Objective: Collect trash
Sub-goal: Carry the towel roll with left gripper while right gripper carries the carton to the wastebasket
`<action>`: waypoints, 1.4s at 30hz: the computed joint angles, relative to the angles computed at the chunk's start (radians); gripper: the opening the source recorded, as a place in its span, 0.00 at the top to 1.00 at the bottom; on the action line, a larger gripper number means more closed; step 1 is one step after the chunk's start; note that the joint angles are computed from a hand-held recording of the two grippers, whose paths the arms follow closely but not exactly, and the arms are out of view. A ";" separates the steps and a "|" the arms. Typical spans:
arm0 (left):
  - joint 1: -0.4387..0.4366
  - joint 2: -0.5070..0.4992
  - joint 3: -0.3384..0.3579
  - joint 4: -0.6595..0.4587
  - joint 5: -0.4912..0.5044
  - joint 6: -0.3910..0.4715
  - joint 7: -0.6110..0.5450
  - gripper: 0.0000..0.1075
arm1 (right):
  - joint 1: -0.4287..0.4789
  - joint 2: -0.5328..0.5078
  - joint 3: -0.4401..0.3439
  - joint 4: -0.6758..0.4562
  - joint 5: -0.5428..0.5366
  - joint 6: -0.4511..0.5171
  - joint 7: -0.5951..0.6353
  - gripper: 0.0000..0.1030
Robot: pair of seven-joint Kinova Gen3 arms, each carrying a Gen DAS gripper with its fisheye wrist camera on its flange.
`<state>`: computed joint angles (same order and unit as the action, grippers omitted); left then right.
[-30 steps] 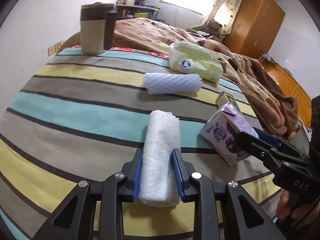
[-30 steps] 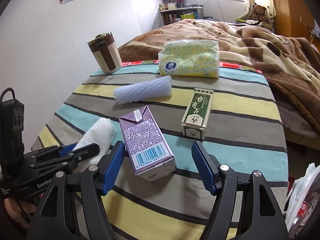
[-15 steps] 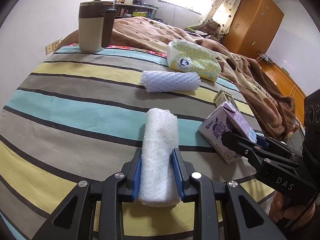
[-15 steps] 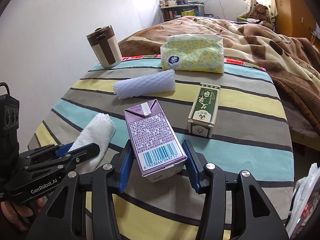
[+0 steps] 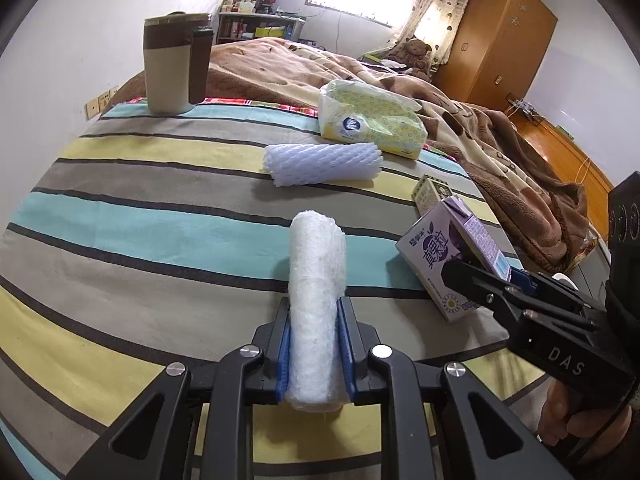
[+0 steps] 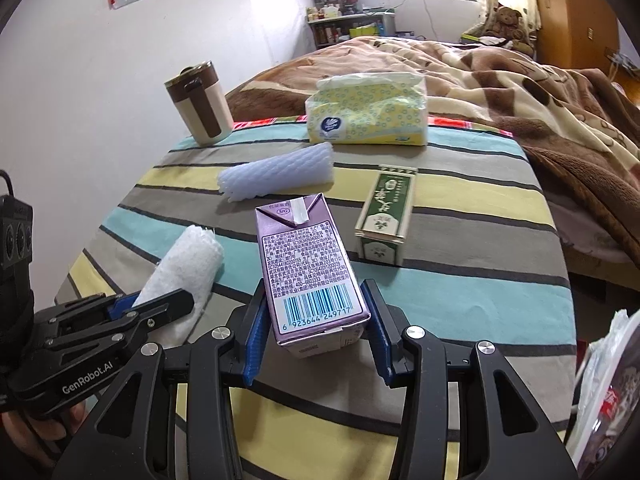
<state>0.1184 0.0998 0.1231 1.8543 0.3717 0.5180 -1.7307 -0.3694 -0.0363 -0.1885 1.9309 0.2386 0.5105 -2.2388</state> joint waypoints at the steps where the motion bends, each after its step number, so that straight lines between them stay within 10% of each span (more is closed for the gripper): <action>1: 0.003 -0.005 0.001 0.003 -0.003 -0.001 0.002 0.81 | 0.001 -0.006 -0.001 0.004 0.006 -0.002 -0.010 0.56; 42: 0.253 -0.238 0.114 0.049 -0.214 -0.048 0.245 0.80 | 0.329 -0.496 -0.166 0.222 -0.022 0.089 -0.136 0.56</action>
<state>0.3714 -0.1383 0.2375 1.9035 0.1576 0.4697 -1.4858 -0.0404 -0.5325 -0.3548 2.1531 0.2168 0.5997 -2.3749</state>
